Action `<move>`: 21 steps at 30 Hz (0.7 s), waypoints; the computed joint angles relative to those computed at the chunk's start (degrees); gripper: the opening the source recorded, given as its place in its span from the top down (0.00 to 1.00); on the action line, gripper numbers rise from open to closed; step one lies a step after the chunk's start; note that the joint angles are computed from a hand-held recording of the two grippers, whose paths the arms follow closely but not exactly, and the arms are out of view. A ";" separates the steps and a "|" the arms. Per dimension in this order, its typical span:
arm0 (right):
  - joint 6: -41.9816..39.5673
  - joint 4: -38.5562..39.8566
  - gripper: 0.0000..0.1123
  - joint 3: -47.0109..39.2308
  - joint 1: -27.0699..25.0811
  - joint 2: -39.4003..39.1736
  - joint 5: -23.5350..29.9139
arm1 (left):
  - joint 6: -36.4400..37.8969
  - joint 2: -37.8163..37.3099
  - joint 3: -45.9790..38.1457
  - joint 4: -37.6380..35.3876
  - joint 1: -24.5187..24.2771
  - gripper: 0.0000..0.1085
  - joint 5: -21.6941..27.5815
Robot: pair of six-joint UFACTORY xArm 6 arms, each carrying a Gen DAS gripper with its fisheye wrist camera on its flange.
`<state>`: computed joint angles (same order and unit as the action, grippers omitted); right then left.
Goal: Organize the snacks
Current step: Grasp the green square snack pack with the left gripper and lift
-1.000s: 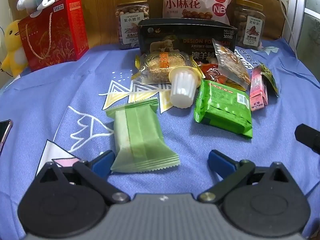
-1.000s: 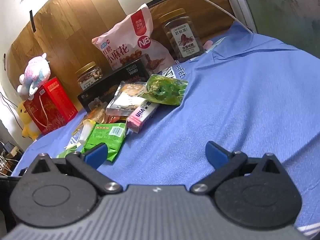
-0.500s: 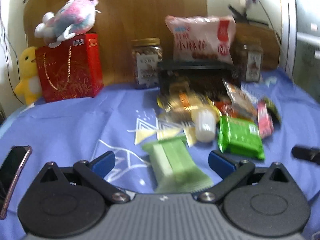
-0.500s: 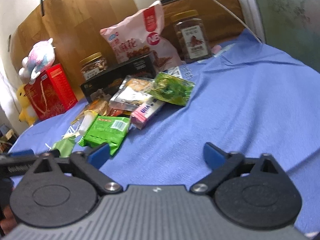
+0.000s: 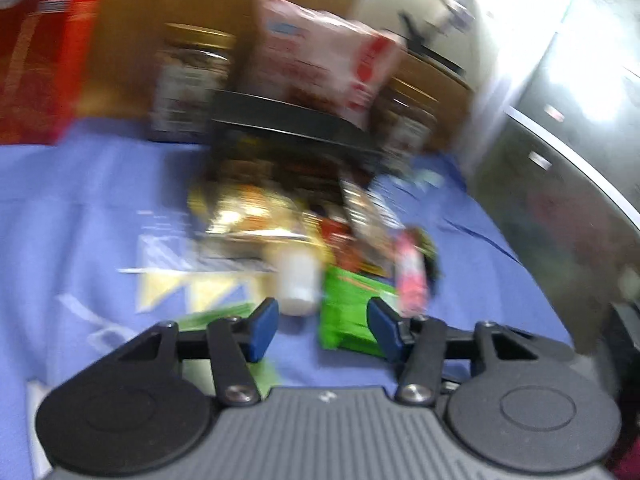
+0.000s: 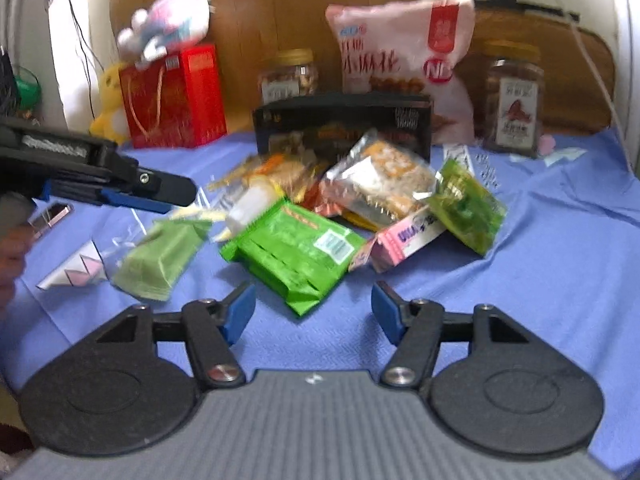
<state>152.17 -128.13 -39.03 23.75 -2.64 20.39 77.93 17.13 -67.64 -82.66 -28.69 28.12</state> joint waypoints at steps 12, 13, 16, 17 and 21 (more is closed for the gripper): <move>-3.98 -2.18 0.56 -4.09 0.03 3.99 -0.55 | -17.89 8.32 -8.49 16.88 -2.09 0.67 3.36; -3.02 -3.27 0.56 -4.07 0.11 3.80 -0.78 | -17.11 7.00 -7.05 16.65 -2.09 0.68 2.89; 5.64 -12.32 0.60 -3.39 0.15 0.96 -1.98 | -12.37 2.68 -3.84 13.24 -1.32 0.68 2.79; 6.60 -14.26 0.61 -3.04 0.39 -0.34 -1.37 | -10.67 1.21 -3.27 11.78 -0.97 0.68 2.85; 8.57 -20.53 0.61 -6.41 -1.77 -1.84 -0.88 | -4.87 -0.36 -6.81 6.38 -1.00 0.66 0.43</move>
